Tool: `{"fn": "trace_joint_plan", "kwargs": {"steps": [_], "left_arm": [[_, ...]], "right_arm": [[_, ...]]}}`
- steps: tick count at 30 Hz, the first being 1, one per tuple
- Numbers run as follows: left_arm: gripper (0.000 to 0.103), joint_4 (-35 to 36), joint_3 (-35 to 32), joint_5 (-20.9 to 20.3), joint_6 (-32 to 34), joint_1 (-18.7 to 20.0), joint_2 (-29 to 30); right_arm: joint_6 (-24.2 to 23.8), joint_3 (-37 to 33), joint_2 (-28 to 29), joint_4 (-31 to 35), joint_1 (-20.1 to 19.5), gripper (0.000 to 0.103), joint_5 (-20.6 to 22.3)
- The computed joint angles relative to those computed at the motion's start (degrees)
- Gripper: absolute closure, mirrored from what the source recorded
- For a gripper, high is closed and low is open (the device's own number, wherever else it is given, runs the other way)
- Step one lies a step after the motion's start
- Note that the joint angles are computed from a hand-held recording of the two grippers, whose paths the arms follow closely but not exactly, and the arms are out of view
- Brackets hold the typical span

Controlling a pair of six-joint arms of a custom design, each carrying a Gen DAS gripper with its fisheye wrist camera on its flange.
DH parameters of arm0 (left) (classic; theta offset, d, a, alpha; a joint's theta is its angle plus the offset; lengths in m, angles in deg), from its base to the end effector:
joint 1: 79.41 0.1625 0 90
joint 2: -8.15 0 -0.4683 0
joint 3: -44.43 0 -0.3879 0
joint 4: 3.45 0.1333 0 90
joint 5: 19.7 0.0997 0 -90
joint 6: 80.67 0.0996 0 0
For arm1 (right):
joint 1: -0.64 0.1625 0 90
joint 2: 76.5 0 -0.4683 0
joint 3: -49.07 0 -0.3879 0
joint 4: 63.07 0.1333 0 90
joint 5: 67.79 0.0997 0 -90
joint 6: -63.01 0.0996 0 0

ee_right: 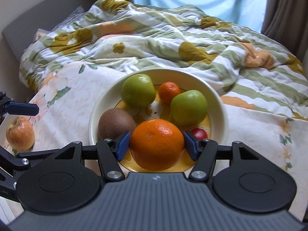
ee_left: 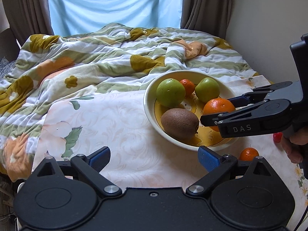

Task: Organize fruits
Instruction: 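Lower the large orange into the bowl and open the right tool, then grasp the cracked yellow apple with the left tool while the right tool grasps another orange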

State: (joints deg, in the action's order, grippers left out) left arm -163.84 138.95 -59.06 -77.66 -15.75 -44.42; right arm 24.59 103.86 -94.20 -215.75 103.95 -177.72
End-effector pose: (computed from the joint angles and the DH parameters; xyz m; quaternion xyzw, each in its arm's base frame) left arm -0.1181 -0.7125 0.2670 0.1204 0.8743 -0.3013 0.3611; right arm 0.3006 -0.8392 0.0296 0.3845 -0.8810 0.1762 0.2121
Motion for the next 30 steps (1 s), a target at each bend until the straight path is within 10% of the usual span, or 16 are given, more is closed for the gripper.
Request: {"fn": "trace_joint_plan", "kwargs": {"steps": [13,17,30], "left_arm": [[0.004,0.6,0.7,-0.3,-2.2,-0.7,-0.5],[0.004,0.1,1.5,0.1,-3.4,-1.2,-0.9],[0.004,-3.1,6.4,2.4,-7.0,-5.0,-2.9]], "right_arm": [[0.0,-0.1,-0.2,3.3,-0.9,0.027,0.2],[0.7,2.4,-2.0,2.3,-1.4,0.000,2.5],[2.8,12.7,-8.9,-5.6,-2.0,0.000,4.3]]}}
